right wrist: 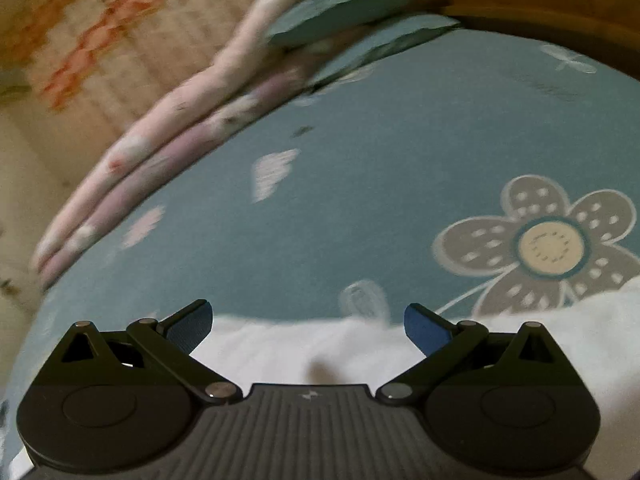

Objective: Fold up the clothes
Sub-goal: 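Move the open right gripper over to the plain sleeve's cuff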

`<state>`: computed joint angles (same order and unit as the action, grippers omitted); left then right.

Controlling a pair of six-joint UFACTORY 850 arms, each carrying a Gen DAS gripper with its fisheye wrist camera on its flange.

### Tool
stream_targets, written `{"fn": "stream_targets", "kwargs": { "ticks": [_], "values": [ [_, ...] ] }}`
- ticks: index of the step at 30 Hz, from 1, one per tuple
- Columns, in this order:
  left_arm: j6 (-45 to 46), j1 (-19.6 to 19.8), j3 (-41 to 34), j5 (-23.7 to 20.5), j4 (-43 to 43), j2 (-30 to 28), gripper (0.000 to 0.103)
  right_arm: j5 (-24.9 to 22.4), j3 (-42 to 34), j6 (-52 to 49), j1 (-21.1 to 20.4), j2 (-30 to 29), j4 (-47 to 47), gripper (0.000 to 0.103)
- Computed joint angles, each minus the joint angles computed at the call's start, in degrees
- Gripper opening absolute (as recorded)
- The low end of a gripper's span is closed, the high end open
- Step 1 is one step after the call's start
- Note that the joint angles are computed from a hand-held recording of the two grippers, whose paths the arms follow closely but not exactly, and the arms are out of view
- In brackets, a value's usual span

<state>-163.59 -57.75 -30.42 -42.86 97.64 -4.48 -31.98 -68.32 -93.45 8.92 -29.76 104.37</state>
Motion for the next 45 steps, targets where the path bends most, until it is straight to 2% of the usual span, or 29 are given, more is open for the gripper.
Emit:
{"fn": "stream_targets", "kwargs": {
  "ticks": [2,5,7,8,10,14,18,23,25,29,32,37,42,45],
  "values": [
    [0.46,0.03,-0.14,-0.02,-0.34,-0.09,0.098,-0.12,0.8,1.71,-0.09,0.63,-3.8,0.103],
    [1.34,-0.02,-0.35,-0.25,-1.1,-0.26,0.098,6.09,0.87,8.87,0.52,0.75,-10.64,0.103],
    [3.0,-0.52,-0.81,-1.51,-3.24,-0.59,0.098,7.67,2.28,7.94,0.61,2.01,-7.99,0.103],
    [3.81,-0.84,-1.01,-2.38,-4.33,-0.71,0.098,7.12,3.17,5.46,0.6,2.84,-4.71,0.103],
    [4.69,-1.54,-1.19,-4.48,-5.91,-0.68,0.098,3.24,3.2,4.71,0.96,3.59,-3.87,0.103],
    [5.41,-3.14,-1.36,-10.27,-9.9,-0.47,0.098,-4.34,-0.05,5.87,3.46,2.51,-8.39,0.103],
    [6.94,-2.12,-1.13,-9.59,-12.69,0.25,0.098,-6.93,-5.4,7.32,7.36,-2.14,-10.99,0.103],
    [6.65,-1.53,-0.54,-10.55,-14.86,0.76,0.098,-6.91,-13.14,13.72,10.76,-9.55,-17.47,0.103],
    [6.34,-1.29,-0.21,-10.76,-15.29,1.1,0.098,-4.63,-14.33,12.69,11.83,-11.02,-17.37,0.103],
    [3.55,-0.59,0.92,-8.66,-13.38,2.0,0.098,2.14,-14.43,1.96,13.59,-11.6,-5.8,0.103],
    [3.4,-0.88,0.86,-8.75,-13.5,1.86,0.098,3.3,-13.07,2.45,13.62,-9.93,-5.9,0.103],
    [1.8,-1.9,1.07,-10.17,-12.52,2.06,0.098,-1.43,-3.36,1.36,10.83,-0.75,-10.08,0.103],
    [-0.92,-2.53,1.25,-10.38,-10.19,2.37,0.098,-6.11,6.87,2.09,6.27,8.47,-13.7,0.103],
    [-3.23,-2.88,1.28,-10.17,-8.23,2.23,0.098,-7.91,11.12,3.31,4.13,10.27,-13.71,0.103]
  ]
}}
